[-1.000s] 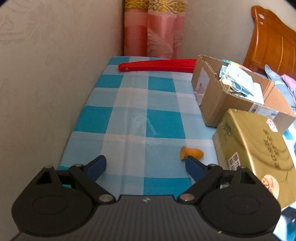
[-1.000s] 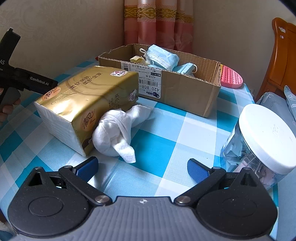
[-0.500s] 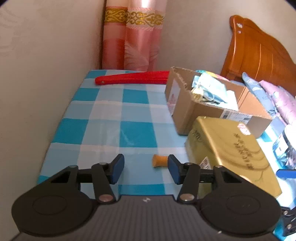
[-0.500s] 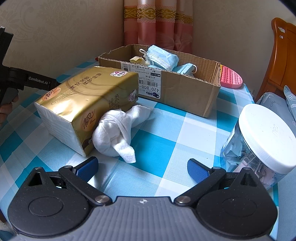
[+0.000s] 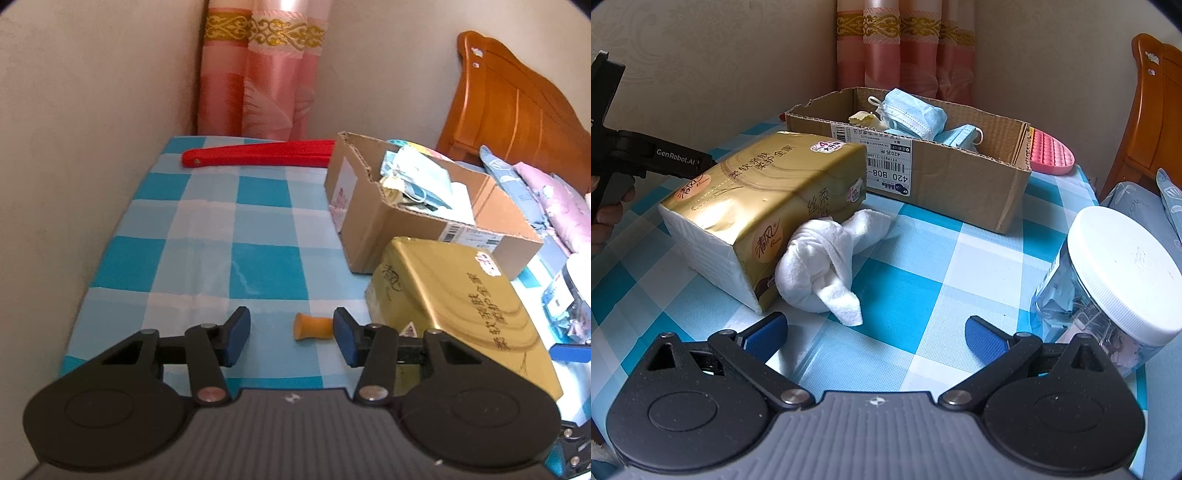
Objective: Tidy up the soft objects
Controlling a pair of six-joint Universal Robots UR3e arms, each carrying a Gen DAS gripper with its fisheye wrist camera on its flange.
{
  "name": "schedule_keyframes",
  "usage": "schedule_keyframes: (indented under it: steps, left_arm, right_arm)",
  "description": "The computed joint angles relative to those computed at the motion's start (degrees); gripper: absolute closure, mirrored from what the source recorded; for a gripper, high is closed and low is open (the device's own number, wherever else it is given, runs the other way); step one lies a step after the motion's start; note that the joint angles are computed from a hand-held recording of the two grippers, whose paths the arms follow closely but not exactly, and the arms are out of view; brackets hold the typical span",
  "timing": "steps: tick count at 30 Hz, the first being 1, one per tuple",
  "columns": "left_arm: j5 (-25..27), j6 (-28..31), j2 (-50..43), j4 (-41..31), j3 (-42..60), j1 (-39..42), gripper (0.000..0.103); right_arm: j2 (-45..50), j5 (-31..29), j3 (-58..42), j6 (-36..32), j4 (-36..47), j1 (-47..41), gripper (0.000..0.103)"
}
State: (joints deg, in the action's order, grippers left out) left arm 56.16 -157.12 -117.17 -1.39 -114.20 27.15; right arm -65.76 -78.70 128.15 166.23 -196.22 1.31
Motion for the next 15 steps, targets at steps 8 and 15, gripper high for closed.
schedule_keyframes:
  steps: [8,15]
  left_arm:
    - [-0.39,0.64,0.71,-1.6,0.1,0.33,0.065]
    - [-3.69,0.8,0.43,-3.89,0.81,0.75,0.086]
  right_arm:
    - [0.06,0.03,-0.16,-0.04,0.11,0.03,0.0]
    - [-0.07,0.11,-0.08,-0.15,0.22,-0.05,0.0]
